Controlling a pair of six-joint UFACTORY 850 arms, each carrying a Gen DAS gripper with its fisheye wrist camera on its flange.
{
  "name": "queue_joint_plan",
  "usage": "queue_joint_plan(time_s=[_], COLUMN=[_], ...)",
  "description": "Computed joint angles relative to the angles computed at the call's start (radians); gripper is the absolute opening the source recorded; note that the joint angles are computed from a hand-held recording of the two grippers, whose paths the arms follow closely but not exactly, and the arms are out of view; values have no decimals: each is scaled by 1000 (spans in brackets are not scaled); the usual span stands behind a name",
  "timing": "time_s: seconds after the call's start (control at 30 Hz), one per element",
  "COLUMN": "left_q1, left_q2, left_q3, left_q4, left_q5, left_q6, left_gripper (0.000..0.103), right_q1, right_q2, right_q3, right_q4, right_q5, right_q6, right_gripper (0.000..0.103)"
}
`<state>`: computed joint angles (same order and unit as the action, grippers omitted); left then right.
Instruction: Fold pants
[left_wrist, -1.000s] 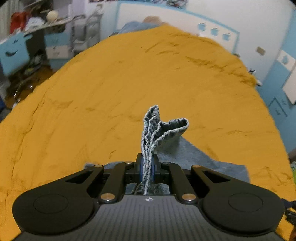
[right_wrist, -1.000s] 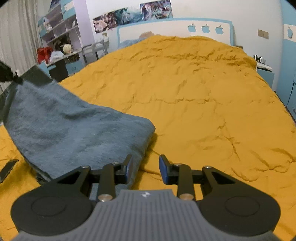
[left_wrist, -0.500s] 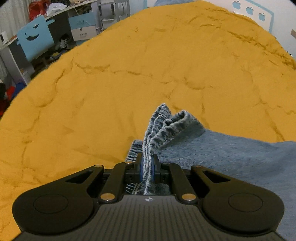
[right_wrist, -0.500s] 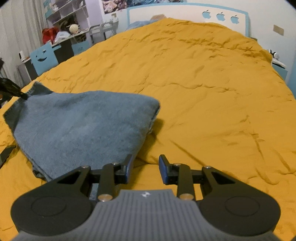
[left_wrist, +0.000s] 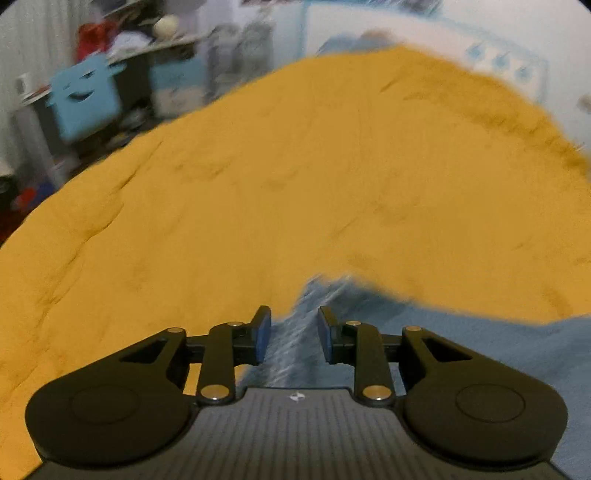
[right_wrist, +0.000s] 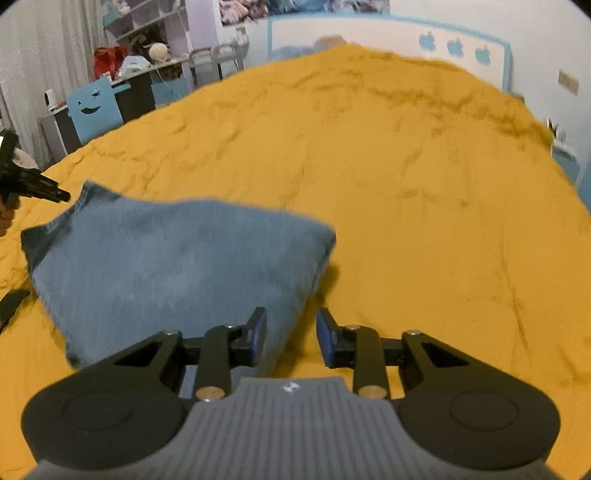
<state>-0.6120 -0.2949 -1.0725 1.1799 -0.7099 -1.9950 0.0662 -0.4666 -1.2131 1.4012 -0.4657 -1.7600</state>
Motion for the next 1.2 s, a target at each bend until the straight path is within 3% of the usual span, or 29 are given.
queue_joint_plan(time_s=[0.1,0.17,0.3,0.37,0.5,0.67,0.8,0.83,0.93,1.0,1.2], left_q1=[-12,-18,21,37,51,48,40,32,-6,-36,-109], left_q2=[-21,-70,-115,-140,-174,-179,-147,-120,-13,59,152], left_q3=[-25,-57,-52,-62,-64,-33,-48,-33,36,78,149], left_q4=[79,93,83,5,-46,8,-49,-40,6,0,-90], left_q5=[51,19,54,43,57,78,46,49,43,35,20], left_q6=[-5,-8,-112,-79,-77,-172,-68,-63,-83,-64,4], left_gripper=[29,29,15,6,7,7,6,11,14,16,16], right_q1=[35,57,84,100,113,124,128,124,107,91,42], right_q2=[-59,-113,-208,-255,-349,-420,-413,-403,-326,-261,-62], right_q3=[-80,-146,-254,-304,-390,-440,-435,-431,-347,-271,-14], right_q4=[47,52,28,-38,-200,-345,-358,-346,-180,-50,168], right_q5=[13,17,21,53,94,102,113,105,104,92,-37], right_q6=[-18,0,55,119,277,426,433,434,292,160,-72], right_gripper=[17,17,17,17,17,13,13,14,18,26,28])
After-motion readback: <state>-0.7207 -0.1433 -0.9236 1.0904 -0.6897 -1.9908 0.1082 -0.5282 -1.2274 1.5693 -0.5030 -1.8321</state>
